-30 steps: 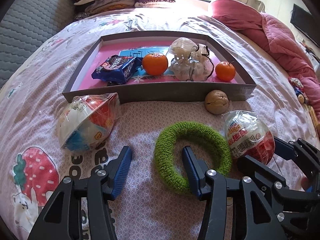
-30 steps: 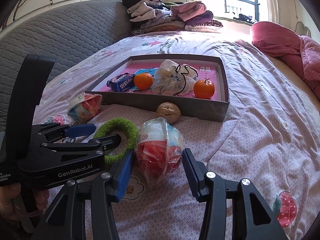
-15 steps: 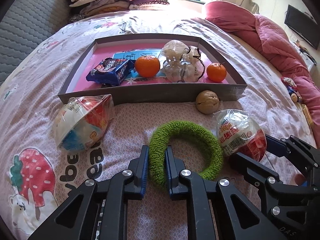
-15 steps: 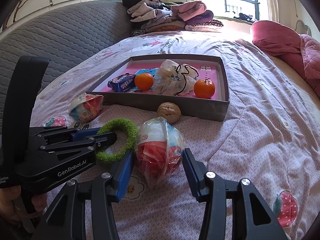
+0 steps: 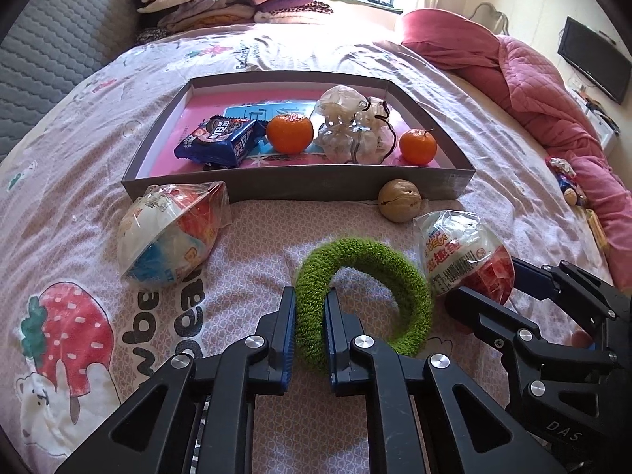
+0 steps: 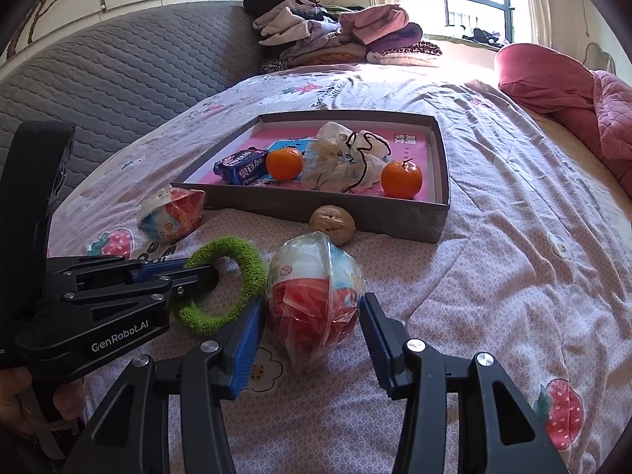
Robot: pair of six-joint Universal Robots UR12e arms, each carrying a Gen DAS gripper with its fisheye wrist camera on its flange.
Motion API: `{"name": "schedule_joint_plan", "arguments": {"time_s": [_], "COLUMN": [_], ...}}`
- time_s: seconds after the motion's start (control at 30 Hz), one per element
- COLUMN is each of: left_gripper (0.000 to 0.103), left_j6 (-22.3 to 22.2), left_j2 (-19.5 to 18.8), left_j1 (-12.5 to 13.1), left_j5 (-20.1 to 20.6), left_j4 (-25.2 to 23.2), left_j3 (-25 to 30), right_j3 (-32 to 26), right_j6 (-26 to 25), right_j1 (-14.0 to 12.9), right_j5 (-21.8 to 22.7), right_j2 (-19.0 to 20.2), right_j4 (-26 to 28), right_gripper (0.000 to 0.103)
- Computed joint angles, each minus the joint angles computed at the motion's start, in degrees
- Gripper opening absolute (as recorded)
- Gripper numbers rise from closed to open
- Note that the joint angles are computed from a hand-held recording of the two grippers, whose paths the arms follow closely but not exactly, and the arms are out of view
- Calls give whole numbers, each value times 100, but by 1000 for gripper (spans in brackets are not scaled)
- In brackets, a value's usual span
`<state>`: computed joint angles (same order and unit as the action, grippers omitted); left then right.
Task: Organize objects
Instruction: 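Close left tool on the green ring while right tool grasps the wrapped egg, then lift and carry the ring with left tool while right tool carries the egg to the tray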
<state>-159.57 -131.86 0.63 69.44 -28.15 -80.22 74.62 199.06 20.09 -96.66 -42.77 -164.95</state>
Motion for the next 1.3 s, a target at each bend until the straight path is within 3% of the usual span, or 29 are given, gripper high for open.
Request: {"name": "schedule_joint_plan", "arguments": {"time_s": [0.73,1.3], "left_gripper": [13,13], "left_j6": [26,-197], "left_j2": [362,464], "left_j1": [138,174], "left_j5": [-130,-34], "left_j4": [515,1550], "left_j3": [-421,-575], "right_j3": [204,45], "right_j6": [84,-227], "right_j1": [99,158], "right_j5": [-230,-528], "right_j2": [-144,-144], "right_j4": [-499,-806], "right_gripper": [49,49]}}
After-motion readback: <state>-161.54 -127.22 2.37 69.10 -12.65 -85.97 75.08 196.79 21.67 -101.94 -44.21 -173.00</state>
